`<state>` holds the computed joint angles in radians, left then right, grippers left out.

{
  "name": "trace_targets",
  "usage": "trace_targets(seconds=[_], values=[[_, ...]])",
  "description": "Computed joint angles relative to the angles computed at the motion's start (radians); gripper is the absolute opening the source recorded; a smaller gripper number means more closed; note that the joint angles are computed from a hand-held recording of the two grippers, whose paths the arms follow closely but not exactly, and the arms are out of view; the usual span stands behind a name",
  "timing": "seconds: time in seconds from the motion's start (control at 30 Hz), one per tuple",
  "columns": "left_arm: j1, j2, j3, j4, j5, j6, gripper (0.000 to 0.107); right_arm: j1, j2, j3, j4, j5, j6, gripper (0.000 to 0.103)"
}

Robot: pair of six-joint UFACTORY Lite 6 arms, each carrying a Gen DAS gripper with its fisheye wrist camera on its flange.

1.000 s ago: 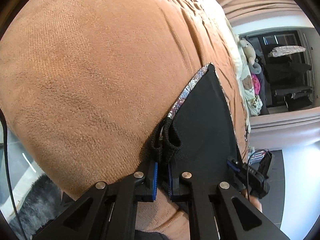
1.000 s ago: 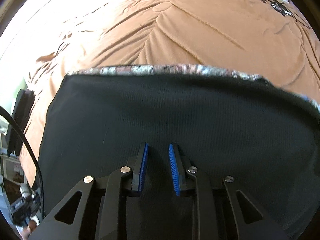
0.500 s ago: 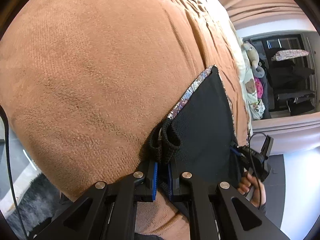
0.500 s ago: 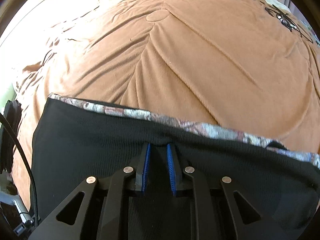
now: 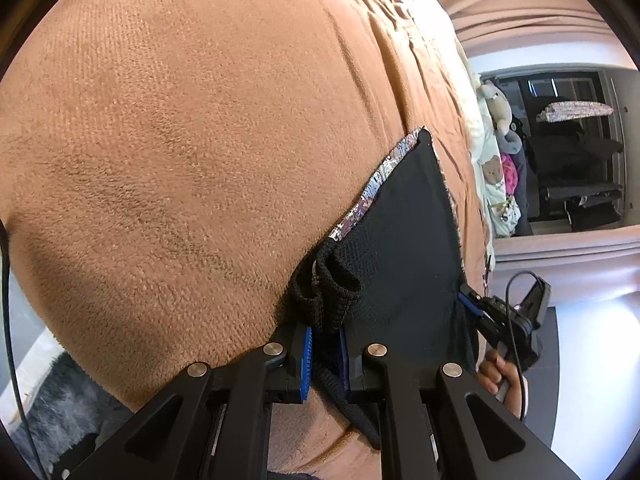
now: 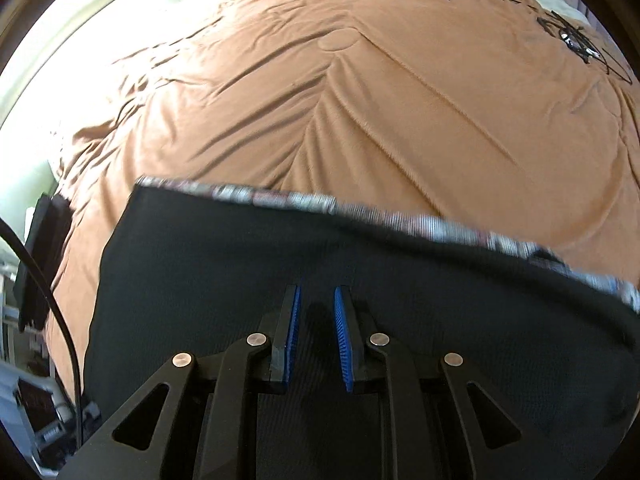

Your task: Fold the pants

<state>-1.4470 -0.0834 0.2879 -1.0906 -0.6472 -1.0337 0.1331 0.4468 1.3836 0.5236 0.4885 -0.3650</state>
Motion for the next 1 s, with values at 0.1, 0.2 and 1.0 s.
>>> trace_targets(seconds=[0.1,0.2,1.0], values=[[0.008,-0.004,0.005,-0.004,0.013,0.026,0.011,0.001,-0.114,-0.143,0.064,-0.025,-0.088,0.015],[0.014,-0.004,-0.002,0.026,0.009,0.008,0.011,0.007,-0.234,-0.282,0.108,-0.036,-0.143,0.015],[0.067,-0.005,0.053,-0.033,0.091,0.182,0.013,0.122,-0.871,-0.987,0.198,-0.164,-0.134,0.015]])
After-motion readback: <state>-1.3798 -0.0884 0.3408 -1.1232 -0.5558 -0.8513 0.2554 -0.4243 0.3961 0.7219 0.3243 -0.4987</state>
